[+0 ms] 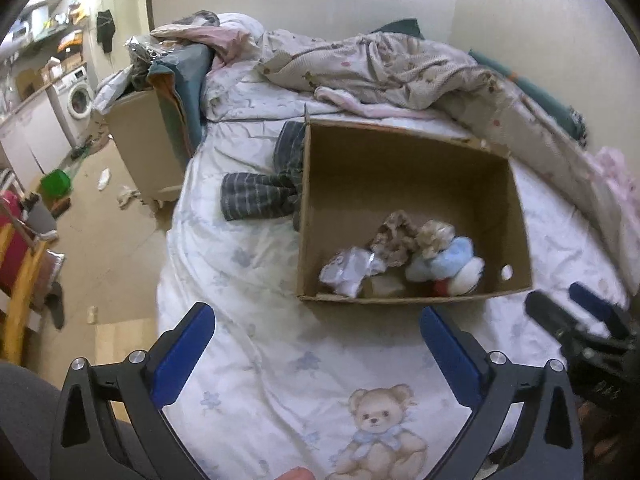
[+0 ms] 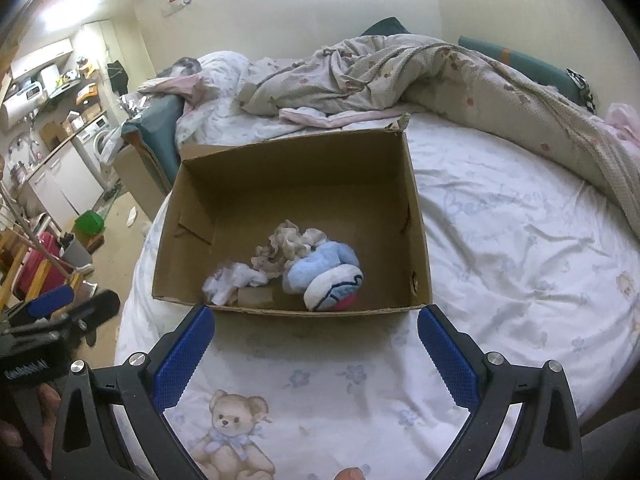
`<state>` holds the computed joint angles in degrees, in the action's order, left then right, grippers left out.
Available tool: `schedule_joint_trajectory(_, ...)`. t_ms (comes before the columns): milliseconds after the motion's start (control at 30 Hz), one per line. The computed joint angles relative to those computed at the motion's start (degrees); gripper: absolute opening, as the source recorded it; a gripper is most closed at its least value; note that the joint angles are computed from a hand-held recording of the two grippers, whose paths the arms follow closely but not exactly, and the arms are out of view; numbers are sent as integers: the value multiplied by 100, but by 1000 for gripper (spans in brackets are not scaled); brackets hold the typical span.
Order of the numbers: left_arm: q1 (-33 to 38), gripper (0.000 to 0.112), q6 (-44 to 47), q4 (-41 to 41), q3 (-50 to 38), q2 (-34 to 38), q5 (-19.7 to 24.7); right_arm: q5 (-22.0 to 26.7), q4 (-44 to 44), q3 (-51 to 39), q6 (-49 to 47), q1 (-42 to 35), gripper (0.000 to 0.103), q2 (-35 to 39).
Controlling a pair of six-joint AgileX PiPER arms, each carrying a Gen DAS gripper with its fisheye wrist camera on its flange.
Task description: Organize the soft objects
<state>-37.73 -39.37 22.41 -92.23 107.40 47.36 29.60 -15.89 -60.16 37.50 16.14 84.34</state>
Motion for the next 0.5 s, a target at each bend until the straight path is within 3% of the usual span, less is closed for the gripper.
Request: schedule_joint_trajectory(500,110,102,-8,-227,69,-75,-185,-63,165,-12,-16,-93,103,14)
